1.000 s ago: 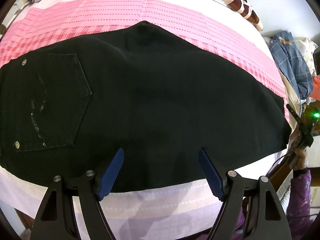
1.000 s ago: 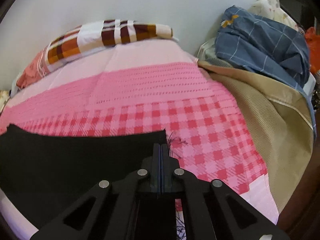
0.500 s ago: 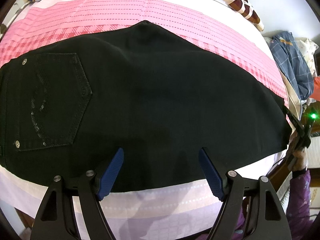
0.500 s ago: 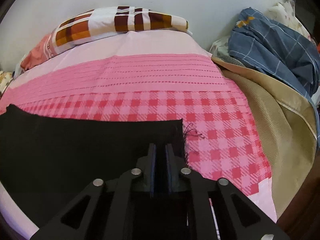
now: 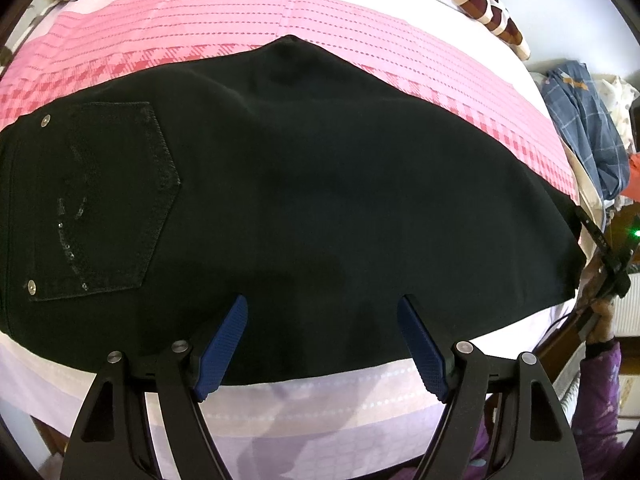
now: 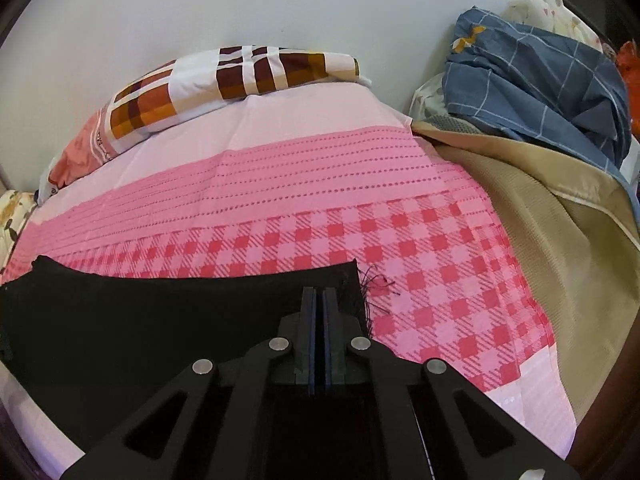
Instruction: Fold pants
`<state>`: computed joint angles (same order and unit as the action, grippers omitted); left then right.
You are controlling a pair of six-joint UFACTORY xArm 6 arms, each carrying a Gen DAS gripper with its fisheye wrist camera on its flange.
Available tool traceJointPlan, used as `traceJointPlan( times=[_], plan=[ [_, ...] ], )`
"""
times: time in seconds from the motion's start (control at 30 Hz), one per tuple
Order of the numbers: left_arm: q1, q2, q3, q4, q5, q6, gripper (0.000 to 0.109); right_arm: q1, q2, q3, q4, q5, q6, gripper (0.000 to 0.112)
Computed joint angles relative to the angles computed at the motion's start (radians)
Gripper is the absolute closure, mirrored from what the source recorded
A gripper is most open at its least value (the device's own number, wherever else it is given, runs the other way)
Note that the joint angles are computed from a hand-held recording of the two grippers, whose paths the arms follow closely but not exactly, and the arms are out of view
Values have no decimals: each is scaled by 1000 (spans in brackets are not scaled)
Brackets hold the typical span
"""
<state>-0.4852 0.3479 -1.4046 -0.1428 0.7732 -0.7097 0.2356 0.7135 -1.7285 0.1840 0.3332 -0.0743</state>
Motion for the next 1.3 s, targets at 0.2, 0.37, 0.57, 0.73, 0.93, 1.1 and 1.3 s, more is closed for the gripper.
traceJointPlan(
  times=[0.2,0.37,0.57,0.73,0.93,1.1,1.3],
  plan=[
    [2,-5,8,-7,0,6,31,-11,7,-4,-92,-4,66,75],
    [0,1,1,-12,13,15,31,-2,38,-44,-103,23,36,65],
    [1,-2,3,-8,14,5,31,3,33,-29,-201,27,102,110],
    [5,5,2,-28,23,8,31,-11,-6,23,-218,-35,167,111],
    [4,11,-5,-21,30,3,31,-12,20,-34,-112,-11,86,111],
    [4,13,-6,-19,29,0,31,-13,63,-90,-153,25,114,111],
    [0,24,-24,-15,38,-3,29,-26,103,-131,-266,50,253,112]
  ],
)
